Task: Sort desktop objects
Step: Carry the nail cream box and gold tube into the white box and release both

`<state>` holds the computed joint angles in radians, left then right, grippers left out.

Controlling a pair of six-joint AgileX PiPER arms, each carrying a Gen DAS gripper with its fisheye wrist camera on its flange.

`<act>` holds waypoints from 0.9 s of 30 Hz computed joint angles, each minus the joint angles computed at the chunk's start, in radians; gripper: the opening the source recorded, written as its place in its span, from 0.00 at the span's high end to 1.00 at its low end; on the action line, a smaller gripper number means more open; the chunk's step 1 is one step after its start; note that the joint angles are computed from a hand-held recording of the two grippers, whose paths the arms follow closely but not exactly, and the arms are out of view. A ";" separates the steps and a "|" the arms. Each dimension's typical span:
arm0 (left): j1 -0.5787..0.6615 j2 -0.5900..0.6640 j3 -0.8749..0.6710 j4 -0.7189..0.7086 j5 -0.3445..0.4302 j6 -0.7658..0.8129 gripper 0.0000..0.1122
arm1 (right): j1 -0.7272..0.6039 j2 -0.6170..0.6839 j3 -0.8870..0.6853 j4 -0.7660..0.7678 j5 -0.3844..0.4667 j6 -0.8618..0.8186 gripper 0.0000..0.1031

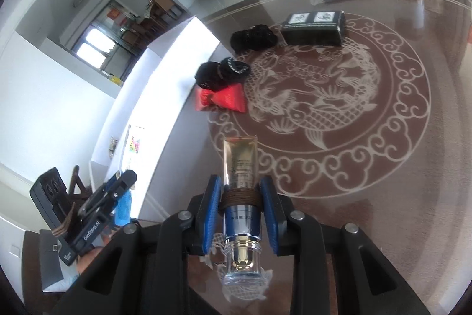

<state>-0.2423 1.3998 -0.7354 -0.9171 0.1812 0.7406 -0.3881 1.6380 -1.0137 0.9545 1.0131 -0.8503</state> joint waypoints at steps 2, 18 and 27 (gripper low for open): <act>0.085 -0.043 -0.033 0.062 0.071 -0.053 0.61 | 0.069 0.015 -0.068 0.045 0.001 0.042 0.72; 0.537 0.289 -0.406 0.543 0.305 -0.453 0.61 | 0.797 0.609 -1.081 -0.287 -0.237 0.606 0.72; 0.524 0.327 -0.375 0.710 0.271 -0.603 0.39 | 0.890 0.912 -1.547 -0.550 -0.027 0.826 0.50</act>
